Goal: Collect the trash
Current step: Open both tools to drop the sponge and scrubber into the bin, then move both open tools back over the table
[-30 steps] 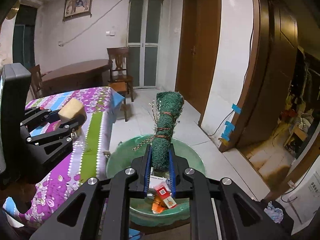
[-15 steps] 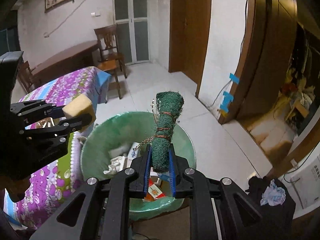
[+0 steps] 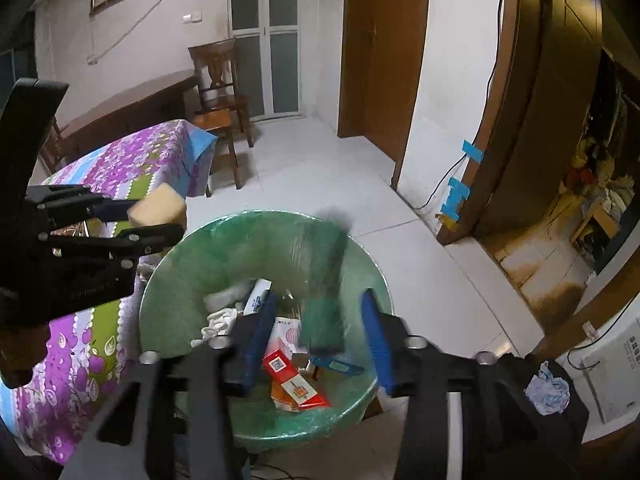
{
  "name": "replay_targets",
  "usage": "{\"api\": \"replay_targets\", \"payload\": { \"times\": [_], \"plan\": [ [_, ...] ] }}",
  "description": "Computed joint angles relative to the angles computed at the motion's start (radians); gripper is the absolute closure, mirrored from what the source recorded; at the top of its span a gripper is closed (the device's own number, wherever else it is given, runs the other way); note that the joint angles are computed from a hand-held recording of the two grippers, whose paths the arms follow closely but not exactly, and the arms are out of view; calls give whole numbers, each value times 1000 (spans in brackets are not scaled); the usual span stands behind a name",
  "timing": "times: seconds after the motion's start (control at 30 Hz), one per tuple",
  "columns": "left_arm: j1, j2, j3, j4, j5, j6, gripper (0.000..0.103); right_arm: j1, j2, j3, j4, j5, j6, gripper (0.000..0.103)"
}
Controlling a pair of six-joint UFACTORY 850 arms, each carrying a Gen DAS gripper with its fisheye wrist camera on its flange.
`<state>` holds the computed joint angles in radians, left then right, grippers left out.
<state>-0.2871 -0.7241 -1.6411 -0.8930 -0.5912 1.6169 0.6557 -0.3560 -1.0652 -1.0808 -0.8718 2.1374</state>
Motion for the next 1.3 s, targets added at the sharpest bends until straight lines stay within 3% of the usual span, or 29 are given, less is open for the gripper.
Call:
{"api": "replay_targets", "payload": {
  "times": [0.2, 0.43, 0.57, 0.67, 0.73, 0.83, 0.9, 1.0, 1.1, 1.17, 1.23, 1.3],
  "plan": [
    [29, 37, 40, -91, -9, 58, 61, 15, 12, 18, -29, -27, 75, 57],
    [146, 98, 126, -336, -16, 275, 55, 90, -32, -46, -120, -94, 105, 56],
    [236, 58, 62, -351, 23, 165, 52, 113, -82, -112, -228, -48, 153, 42],
    [285, 32, 31, -418, 132, 142, 51, 121, -145, -194, -320, 23, 178, 39],
    [317, 1, -11, -445, 246, 106, 49, 125, -206, -274, -360, 70, 158, 34],
    [359, -65, -122, -247, 336, -185, 40, 123, -292, -394, -375, 138, 92, 21],
    [388, -127, -218, -104, 386, -394, 24, 123, -364, -500, -347, 179, 10, 9],
    [419, -225, -362, 138, 429, -708, 19, 121, -481, -676, -267, 199, -133, 5],
    [435, -333, -522, 452, 379, -1022, 17, 114, -590, -853, -157, 251, -298, 5],
    [429, -412, -650, 656, 289, -1223, 17, 106, -690, -1020, -35, 259, -474, 5],
    [424, -450, -712, 730, 223, -1292, 17, 94, -806, -1221, 135, 214, -680, 5],
    [427, -463, -722, 724, 206, -1294, 17, 76, -926, -1431, 294, 173, -865, 5]
  ]
}}
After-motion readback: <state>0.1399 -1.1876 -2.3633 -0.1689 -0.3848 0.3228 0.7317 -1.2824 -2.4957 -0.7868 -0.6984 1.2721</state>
